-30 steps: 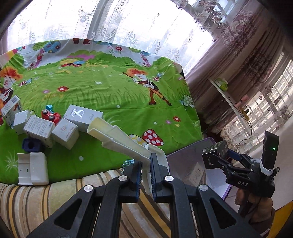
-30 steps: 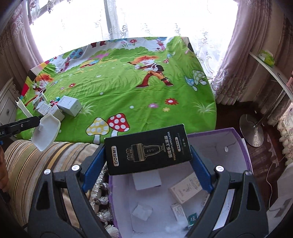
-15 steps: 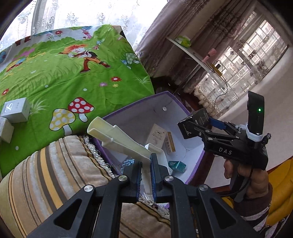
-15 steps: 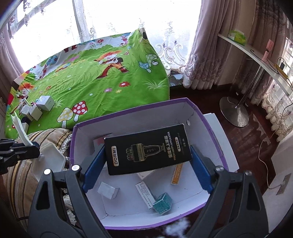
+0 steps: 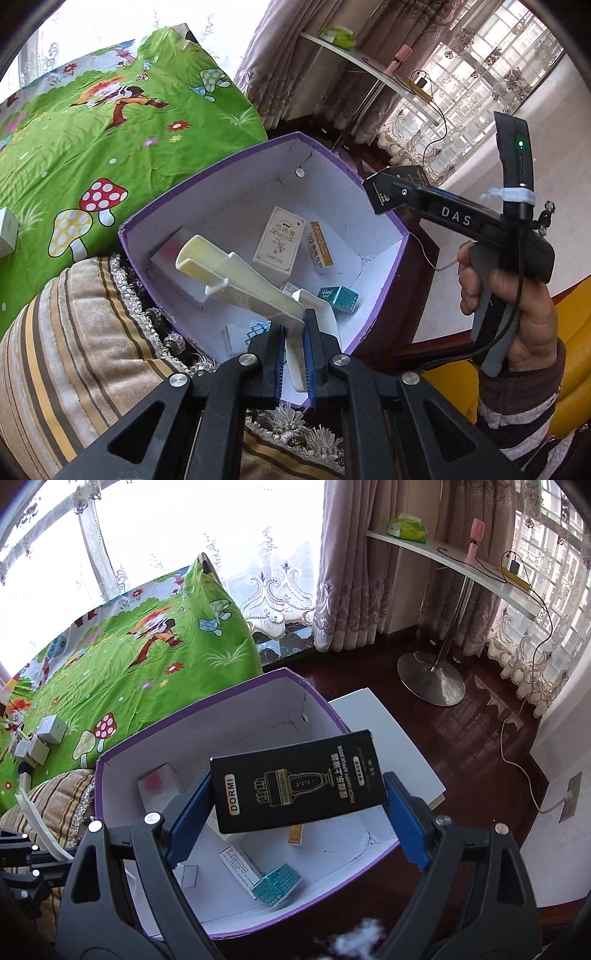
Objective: Organize rigid objects
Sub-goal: 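Carry both items to the purple-rimmed box and release them inside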
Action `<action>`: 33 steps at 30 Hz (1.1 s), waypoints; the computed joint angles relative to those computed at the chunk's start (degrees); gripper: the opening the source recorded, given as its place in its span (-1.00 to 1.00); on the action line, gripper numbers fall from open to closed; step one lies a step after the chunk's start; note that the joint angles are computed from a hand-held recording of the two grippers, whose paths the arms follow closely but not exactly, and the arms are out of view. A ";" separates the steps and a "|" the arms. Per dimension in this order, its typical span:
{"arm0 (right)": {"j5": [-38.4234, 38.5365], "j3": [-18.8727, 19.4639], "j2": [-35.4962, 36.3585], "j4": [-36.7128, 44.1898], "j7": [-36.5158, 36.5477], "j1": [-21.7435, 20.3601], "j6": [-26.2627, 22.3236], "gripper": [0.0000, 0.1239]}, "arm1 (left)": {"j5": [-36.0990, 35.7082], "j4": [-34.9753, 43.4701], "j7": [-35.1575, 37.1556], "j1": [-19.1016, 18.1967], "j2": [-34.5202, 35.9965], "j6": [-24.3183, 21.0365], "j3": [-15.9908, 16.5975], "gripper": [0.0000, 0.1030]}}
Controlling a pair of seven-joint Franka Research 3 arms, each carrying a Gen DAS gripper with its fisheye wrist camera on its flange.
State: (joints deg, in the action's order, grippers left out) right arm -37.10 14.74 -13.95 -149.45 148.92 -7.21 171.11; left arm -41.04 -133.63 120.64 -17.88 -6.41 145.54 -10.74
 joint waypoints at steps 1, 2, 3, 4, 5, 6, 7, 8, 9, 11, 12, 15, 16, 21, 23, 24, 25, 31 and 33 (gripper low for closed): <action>-0.65 0.42 0.06 0.12 1.05 -0.69 -0.05 0.45 | 0.17 0.14 0.04 -0.09 0.20 -0.31 -0.10 -0.81; -1.00 0.46 0.01 0.11 1.74 -1.02 -0.08 0.45 | 0.46 0.38 -0.07 -0.18 0.51 -0.65 -0.27 -0.81; -1.26 0.48 0.07 0.13 2.41 -1.29 -0.11 0.45 | 0.61 0.64 -0.11 -0.17 0.80 -1.29 -0.31 -0.80; -1.45 0.38 0.11 0.13 2.91 -1.43 -0.10 0.45 | 0.34 0.82 -0.08 -0.13 1.09 -1.82 -0.34 -0.78; -1.74 0.32 0.20 0.14 3.38 -1.59 -0.08 0.45 | -0.09 1.01 0.18 -0.05 1.35 -2.47 -0.32 -0.77; -2.41 0.55 0.30 0.21 4.25 -1.95 -0.16 0.45 | -0.13 1.23 0.21 0.09 1.63 -3.13 -0.37 -0.77; -2.84 0.53 0.39 0.28 4.89 -2.08 -0.33 0.46 | 0.25 1.46 -0.11 0.28 1.91 -3.75 -0.47 -0.73; -2.80 0.18 0.61 0.37 5.11 -1.86 -0.47 0.46 | 0.53 1.54 -0.45 0.48 2.05 -4.13 -0.58 -0.70; -2.52 -0.38 0.77 0.35 5.09 -1.50 -0.49 0.46 | 0.42 1.53 -0.57 0.62 2.08 -4.19 -0.67 -0.61; -2.50 -1.00 0.96 0.24 5.63 -1.36 -0.42 0.46 | -0.38 1.43 -0.25 0.79 1.92 -4.02 -0.75 -0.42; -2.48 -1.19 1.00 0.21 5.94 -1.28 -0.67 0.46 | -0.85 1.32 0.06 0.82 1.83 -3.83 -0.78 -0.27; -1.26 -2.51 1.27 0.19 4.83 -0.16 -1.30 0.47 | -2.30 0.91 0.81 0.91 1.30 -3.49 -0.60 -0.12; -0.89 -2.81 1.33 0.18 4.48 0.15 -1.59 0.47 | -2.61 0.95 0.74 0.99 1.32 -3.63 -0.49 -0.12; 1.35 -4.29 2.03 0.13 2.30 1.66 -2.60 0.48 | -4.53 0.88 0.71 1.53 1.17 -4.32 -0.05 -0.12; 1.27 -4.35 2.06 0.14 2.69 1.69 -3.38 0.49 | -4.91 0.68 0.65 1.76 0.96 -4.38 0.11 -0.12; 0.81 -4.30 1.99 0.09 3.37 1.49 -3.57 0.49 | -5.12 0.66 0.57 1.86 0.96 -4.50 0.20 -0.12; 0.47 -4.32 1.97 0.10 3.89 1.40 -3.77 0.50 | -5.30 0.72 0.48 1.96 1.06 -4.56 0.26 -0.12; -0.38 -4.71 1.28 -0.17 4.77 1.51 -3.77 0.54 | -6.39 0.24 0.75 2.42 0.50 -4.89 0.61 -0.12; -0.32 -4.67 1.14 -0.20 4.77 1.52 -3.72 0.54 | -6.89 0.00 0.75 2.68 0.23 -5.02 0.91 -0.12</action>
